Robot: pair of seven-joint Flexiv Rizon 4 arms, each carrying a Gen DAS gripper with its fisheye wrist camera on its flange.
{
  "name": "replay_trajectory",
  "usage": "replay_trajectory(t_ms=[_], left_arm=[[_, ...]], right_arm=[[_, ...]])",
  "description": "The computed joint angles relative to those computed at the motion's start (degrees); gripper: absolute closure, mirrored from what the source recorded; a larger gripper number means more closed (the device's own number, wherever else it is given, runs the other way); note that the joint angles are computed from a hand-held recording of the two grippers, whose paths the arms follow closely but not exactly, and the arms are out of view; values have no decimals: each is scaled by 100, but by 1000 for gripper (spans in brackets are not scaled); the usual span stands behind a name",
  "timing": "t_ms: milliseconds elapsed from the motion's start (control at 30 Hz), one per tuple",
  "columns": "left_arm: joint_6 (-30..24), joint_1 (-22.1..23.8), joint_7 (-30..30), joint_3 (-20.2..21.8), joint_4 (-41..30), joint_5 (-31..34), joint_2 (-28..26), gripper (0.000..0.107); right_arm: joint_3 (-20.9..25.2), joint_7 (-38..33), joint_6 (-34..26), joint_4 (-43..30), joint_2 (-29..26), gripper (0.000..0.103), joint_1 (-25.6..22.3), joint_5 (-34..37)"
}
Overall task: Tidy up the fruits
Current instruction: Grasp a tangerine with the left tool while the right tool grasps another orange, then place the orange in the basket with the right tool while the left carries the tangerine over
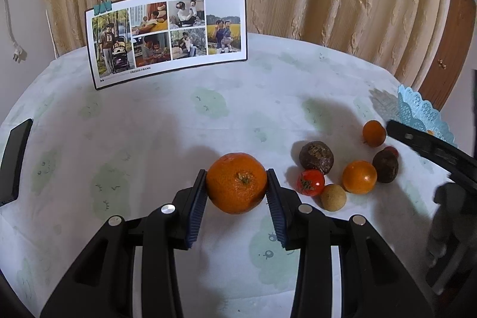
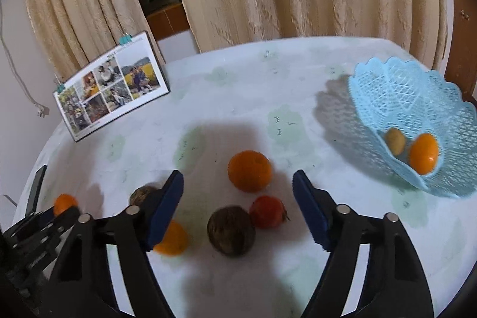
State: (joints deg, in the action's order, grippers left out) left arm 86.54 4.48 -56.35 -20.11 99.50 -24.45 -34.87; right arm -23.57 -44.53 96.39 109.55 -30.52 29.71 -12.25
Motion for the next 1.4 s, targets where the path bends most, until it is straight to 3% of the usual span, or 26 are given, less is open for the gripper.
replay_trajectory(t_ms=[100,300,367,567,900,1033,1400], left_arm=[[33,84,42,-108,51,-25,27,67],[44,167,133,-238,110,-53,50,67],[34,155,132,-223,103,-59,48,67],[-11,72,105,-121,74,-58,40,67],[-33,12,82,-45,58,-43,28,67],[-40,5,86,-37,52,-41,26,67],[-79,-104,44,90,16,22,4,67]], right_arm=[[195,37,-400,-363,-197,36,-254,-136],[1301,-82,-955,-906,-403,57,-1240,-398],[1301,-67,-964,-905,-410,61,-1243,-511],[1285,56,-734,-739,-291,62,-1256,-584],[-24,336,47,-79,152,62,-320,-339],[-863,333,233,225,264,62,292,-14],[-2416,-43,423,1029,534,62,1384,1100]])
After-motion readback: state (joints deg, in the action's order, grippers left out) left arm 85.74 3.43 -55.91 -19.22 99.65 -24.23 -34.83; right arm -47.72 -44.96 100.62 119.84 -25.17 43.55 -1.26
